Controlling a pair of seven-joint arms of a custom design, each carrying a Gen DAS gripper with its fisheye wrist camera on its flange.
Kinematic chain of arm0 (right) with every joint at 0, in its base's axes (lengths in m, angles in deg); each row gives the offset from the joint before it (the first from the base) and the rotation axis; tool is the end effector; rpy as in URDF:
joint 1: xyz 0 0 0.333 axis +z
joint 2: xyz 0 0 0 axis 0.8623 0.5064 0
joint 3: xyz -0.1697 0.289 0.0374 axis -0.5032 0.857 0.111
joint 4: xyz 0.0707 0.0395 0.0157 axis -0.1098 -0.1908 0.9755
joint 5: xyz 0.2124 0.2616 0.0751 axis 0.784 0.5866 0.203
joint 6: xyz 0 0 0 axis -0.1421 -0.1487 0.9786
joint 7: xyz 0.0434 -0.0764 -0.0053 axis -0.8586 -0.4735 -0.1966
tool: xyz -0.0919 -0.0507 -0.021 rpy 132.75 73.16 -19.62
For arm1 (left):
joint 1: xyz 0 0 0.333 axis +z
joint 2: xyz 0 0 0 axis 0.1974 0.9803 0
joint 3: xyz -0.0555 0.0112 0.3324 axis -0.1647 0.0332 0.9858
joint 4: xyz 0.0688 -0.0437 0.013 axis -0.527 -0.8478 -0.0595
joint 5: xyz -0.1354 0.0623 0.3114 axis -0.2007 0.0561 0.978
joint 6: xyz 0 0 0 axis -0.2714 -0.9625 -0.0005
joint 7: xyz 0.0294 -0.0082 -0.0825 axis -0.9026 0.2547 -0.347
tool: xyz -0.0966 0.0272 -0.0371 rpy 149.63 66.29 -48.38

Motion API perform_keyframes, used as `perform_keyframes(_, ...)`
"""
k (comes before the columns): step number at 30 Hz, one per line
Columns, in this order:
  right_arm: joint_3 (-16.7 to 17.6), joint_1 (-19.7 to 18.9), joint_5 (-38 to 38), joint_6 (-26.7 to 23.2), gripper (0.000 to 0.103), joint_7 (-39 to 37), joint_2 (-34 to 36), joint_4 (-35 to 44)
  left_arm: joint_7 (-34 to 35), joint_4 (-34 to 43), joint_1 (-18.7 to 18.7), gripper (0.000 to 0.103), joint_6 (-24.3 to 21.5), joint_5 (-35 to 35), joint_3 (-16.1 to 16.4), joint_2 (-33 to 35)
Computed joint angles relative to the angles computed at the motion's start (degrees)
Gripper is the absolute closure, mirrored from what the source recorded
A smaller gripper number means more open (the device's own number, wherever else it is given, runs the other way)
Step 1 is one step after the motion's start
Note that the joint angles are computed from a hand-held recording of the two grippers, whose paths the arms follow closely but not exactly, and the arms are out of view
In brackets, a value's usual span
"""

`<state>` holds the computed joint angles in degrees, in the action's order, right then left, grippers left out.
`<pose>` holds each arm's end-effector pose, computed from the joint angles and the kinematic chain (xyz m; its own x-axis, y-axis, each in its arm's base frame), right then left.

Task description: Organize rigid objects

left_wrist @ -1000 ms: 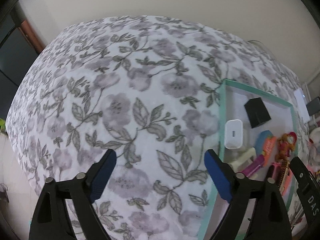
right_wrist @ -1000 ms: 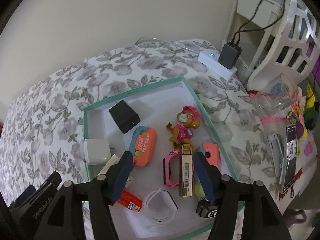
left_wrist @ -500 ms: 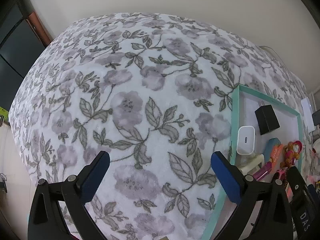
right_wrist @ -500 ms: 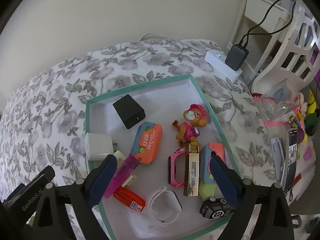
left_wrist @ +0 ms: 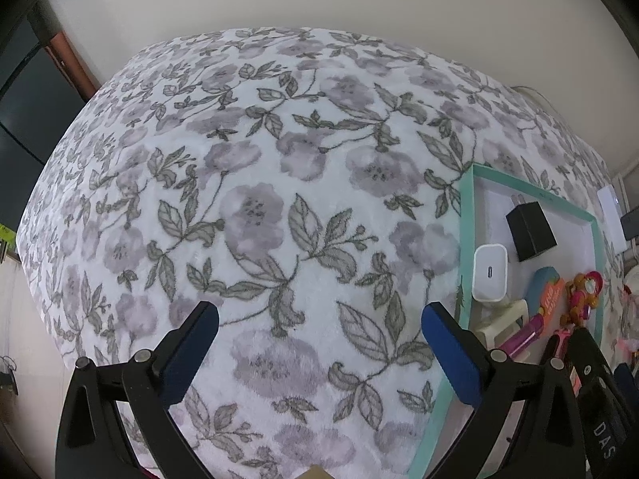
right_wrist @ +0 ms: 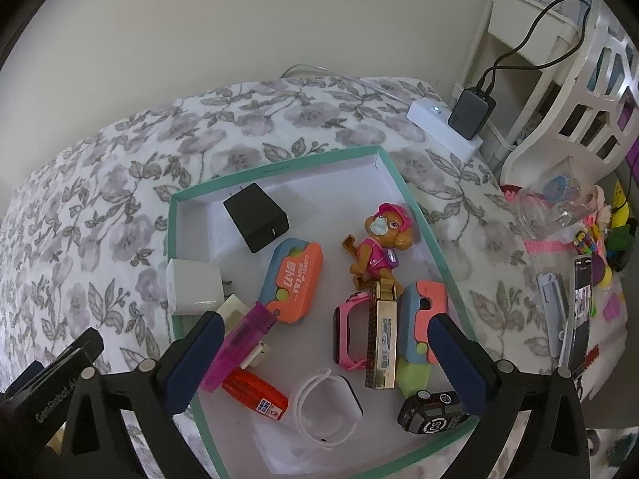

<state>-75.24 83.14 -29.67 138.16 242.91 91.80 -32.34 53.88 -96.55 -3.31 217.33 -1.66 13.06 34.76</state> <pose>0.5033 0.2432 0.4502 -0.5351 -0.8438 0.0404 -0.7653 0.4640 -0.4461 0.6215 -0.2372 0.4367 -0.1092 -0.9930 -0.0441 -0.9401 0.1176 -0.3200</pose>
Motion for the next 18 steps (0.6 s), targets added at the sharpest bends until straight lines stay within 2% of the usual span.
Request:
perform_keyframes(8, 0.9, 0.8, -1.2, 0.4, 0.000, 2.1, -1.7, -2.2, 4.3, -4.1, 0.9, 0.002, 3.0, 1.1, -0.2, -3.4)
perform_keyframes(12, 1.5, 1.2, -1.7, 1.0, 0.000, 3.6, -2.8, -3.5, 7.3, -6.4, 2.2, 0.002, 3.8, -1.5, -1.4, -5.2)
perform_keyframes(18, 2.4, 1.9, -3.7, 1.6, 0.000, 6.6, -4.1, -4.7, 7.9, -10.0, 2.0, 0.002, 4.5, -1.1, -1.2, -8.1)
